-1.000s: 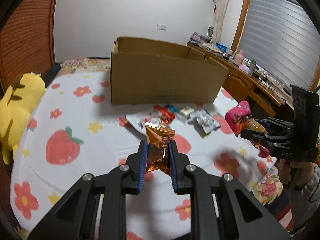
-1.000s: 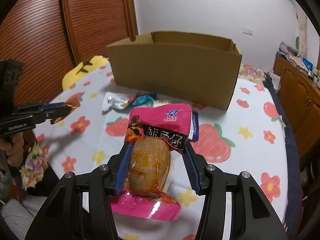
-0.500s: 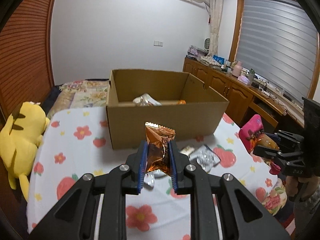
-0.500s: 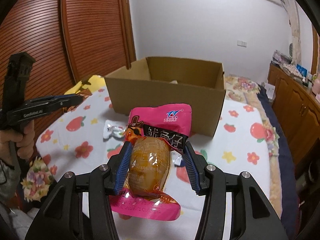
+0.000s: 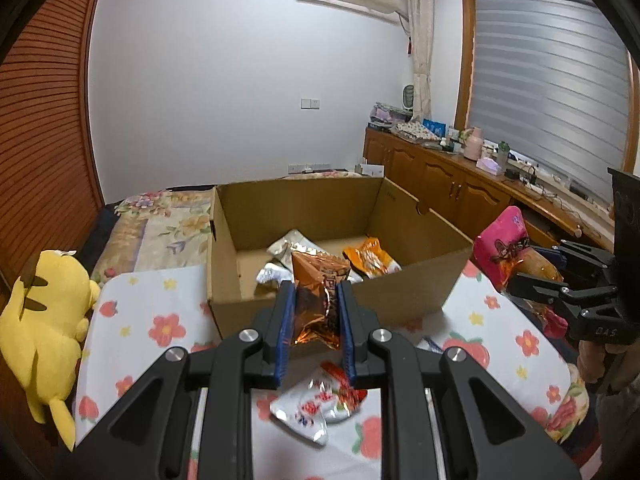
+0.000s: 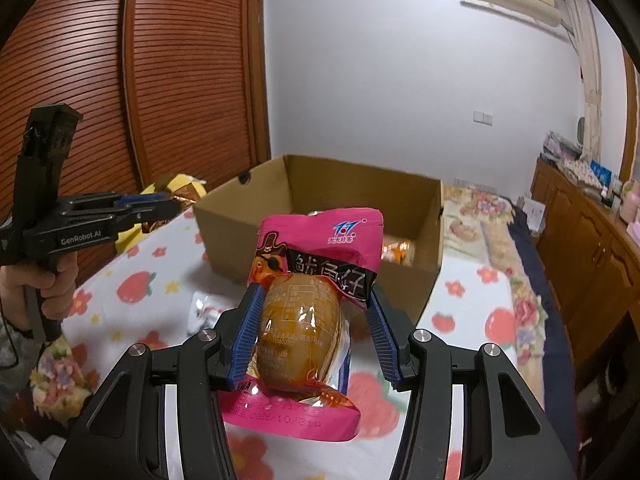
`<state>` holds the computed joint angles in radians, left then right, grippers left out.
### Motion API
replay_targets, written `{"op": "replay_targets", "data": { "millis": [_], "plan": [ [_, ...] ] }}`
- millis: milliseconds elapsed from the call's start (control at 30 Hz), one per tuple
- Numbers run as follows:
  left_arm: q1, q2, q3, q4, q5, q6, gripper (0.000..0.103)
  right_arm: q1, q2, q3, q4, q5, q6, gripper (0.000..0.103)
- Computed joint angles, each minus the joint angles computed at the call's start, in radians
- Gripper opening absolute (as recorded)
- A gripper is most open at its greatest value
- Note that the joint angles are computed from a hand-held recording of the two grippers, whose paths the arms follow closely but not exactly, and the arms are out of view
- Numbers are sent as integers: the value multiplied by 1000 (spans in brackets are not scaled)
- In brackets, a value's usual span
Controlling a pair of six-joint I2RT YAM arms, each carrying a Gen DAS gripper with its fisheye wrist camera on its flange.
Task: Organize snacks
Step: 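Carry both packs over the box and open both tools to drop them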
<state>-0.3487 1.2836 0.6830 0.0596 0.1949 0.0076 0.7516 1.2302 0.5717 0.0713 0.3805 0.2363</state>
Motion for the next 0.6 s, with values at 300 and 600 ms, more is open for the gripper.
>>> {"op": "replay_targets", "data": {
  "millis": [300,600],
  "plan": [
    [46,176,159,17,46,2,18,-124,153,119,95,-100,-83,52],
    [64,369,335,14,77,23,18,-245,330,262,143,-201,-111,52]
  ]
}}
